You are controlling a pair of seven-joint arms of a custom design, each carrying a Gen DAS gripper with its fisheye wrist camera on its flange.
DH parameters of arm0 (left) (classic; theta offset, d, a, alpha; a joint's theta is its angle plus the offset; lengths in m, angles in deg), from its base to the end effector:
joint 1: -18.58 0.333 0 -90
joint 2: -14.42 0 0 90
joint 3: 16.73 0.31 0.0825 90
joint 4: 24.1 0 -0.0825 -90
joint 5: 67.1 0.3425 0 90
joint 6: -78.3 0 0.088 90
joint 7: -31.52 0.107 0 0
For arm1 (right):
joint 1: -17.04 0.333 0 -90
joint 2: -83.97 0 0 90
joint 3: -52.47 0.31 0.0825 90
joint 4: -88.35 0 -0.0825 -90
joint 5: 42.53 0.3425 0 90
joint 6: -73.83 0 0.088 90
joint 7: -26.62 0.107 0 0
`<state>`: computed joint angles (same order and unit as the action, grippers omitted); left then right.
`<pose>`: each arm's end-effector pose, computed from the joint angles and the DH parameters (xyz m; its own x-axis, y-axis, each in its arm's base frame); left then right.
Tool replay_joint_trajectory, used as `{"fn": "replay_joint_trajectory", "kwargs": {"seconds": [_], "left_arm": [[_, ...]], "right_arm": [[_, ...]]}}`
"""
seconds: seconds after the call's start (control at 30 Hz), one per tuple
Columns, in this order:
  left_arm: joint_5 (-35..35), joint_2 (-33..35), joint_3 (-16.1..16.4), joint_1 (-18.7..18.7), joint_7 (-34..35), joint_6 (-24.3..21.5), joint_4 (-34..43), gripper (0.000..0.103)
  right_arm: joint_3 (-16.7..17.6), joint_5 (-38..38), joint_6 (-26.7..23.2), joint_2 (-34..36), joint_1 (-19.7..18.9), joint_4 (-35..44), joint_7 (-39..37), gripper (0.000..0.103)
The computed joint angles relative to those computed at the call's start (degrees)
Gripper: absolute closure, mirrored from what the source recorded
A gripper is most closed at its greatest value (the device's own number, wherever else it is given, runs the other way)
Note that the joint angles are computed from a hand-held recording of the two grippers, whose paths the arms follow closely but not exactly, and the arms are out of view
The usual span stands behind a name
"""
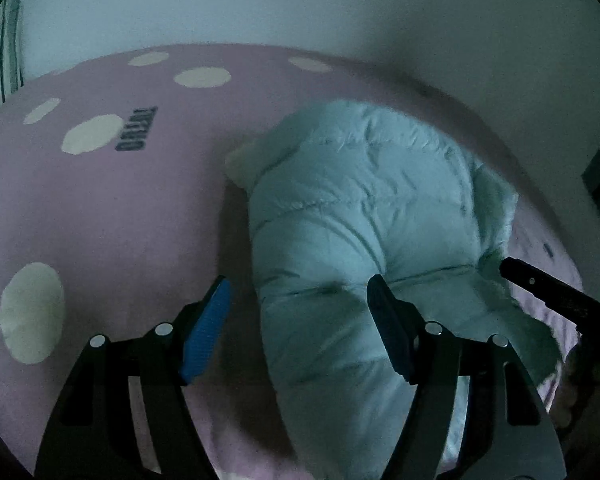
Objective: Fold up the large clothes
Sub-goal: 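Lift the grasped edge with both grippers, fold it over, and open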
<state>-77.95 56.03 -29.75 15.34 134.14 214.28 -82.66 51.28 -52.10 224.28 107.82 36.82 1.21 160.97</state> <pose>0.7370 -0.1465 0.5037 -0.3600 -0.9110 0.2011 -0.7704 0.1687 -0.6148 0.6480 0.2250 0.5105 -0.2088 -0.9246 -0.3186 -0.7457 0.3613 -0.5598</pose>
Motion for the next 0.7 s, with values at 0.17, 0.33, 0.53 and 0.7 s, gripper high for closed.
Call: {"fn": "replay_joint_trajectory", "kwargs": {"seconds": [0.17, 0.33, 0.53, 0.7], "left_arm": [[-3.4, -5.7, -1.5, 2.2, 2.5, 3.8, -9.2, 0.035], [-4.8, -6.3, -1.9, 2.1, 4.2, 2.5, -11.0, 0.036], [-2.5, -5.1, -0.5, -0.1, 2.7, 1.0, -10.6, 0.04], [-0.4, -2.1, 0.2, -1.1, 1.2, -1.1, -7.8, 0.037]], "right_arm": [[-0.1, -4.3, 3.5, -5.4, 2.2, -5.7, 1.0, 0.069], [1.8, -3.7, 0.9, -4.8, 2.3, -5.4, -2.0, 0.075], [2.0, -0.3, 0.6, -2.0, 1.3, -5.8, -3.2, 0.077], [2.1, 1.5, 1.5, -0.2, 1.0, -5.5, -4.6, 0.078]]}}
